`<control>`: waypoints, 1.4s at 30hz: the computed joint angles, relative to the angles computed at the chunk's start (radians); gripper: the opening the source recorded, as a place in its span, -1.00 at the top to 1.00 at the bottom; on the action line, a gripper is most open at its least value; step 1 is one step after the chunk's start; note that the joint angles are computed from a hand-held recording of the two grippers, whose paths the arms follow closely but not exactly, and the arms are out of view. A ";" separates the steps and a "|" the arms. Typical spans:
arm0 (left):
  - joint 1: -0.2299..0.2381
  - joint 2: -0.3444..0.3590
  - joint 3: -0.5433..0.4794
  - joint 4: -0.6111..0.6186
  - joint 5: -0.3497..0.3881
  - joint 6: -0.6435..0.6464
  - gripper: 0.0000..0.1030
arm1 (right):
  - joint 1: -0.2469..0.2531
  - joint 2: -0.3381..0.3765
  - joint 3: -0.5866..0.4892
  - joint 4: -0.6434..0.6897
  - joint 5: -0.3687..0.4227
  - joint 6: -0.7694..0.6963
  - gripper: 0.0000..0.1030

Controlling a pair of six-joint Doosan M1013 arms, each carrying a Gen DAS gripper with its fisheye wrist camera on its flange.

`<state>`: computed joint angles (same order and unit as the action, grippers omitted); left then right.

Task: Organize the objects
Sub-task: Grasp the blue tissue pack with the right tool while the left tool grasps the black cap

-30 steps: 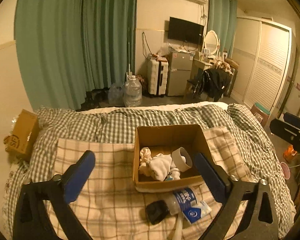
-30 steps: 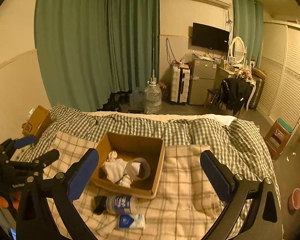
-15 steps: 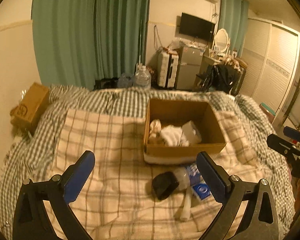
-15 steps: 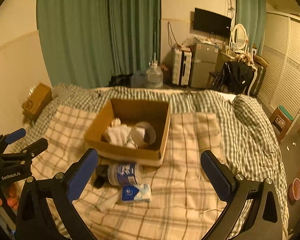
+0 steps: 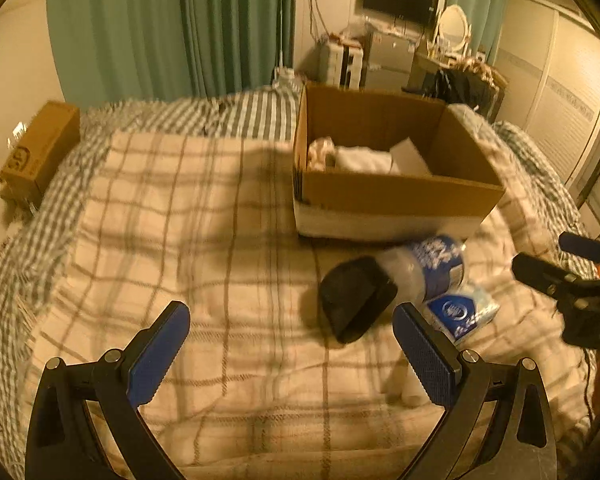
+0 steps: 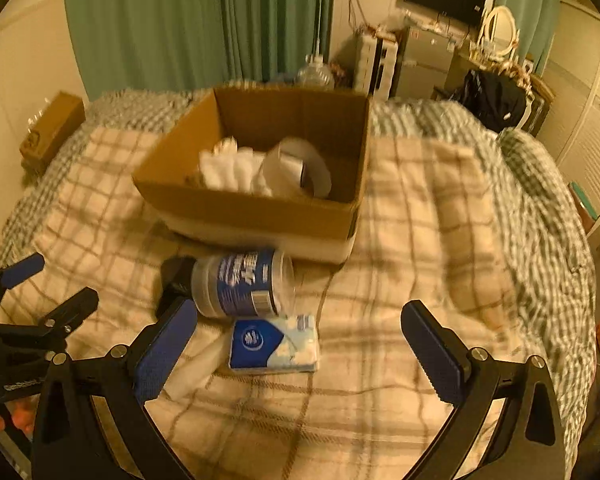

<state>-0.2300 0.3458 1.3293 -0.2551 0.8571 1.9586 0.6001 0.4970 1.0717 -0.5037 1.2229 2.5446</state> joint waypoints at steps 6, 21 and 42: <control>-0.002 0.037 -0.027 0.025 0.077 -0.039 -1.00 | -0.022 0.048 -0.016 0.111 0.025 -0.066 -0.99; -0.027 0.079 -0.055 0.099 0.176 -0.047 -1.00 | -0.047 0.076 0.006 0.232 0.015 -0.130 -0.41; -0.071 0.172 -0.162 0.062 0.301 0.037 0.21 | -0.051 0.006 0.069 0.139 -0.078 -0.026 -0.41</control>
<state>-0.3006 0.5174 1.1675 -0.1935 1.1577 1.9952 0.5490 0.5026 1.1405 -0.3645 1.1447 2.5188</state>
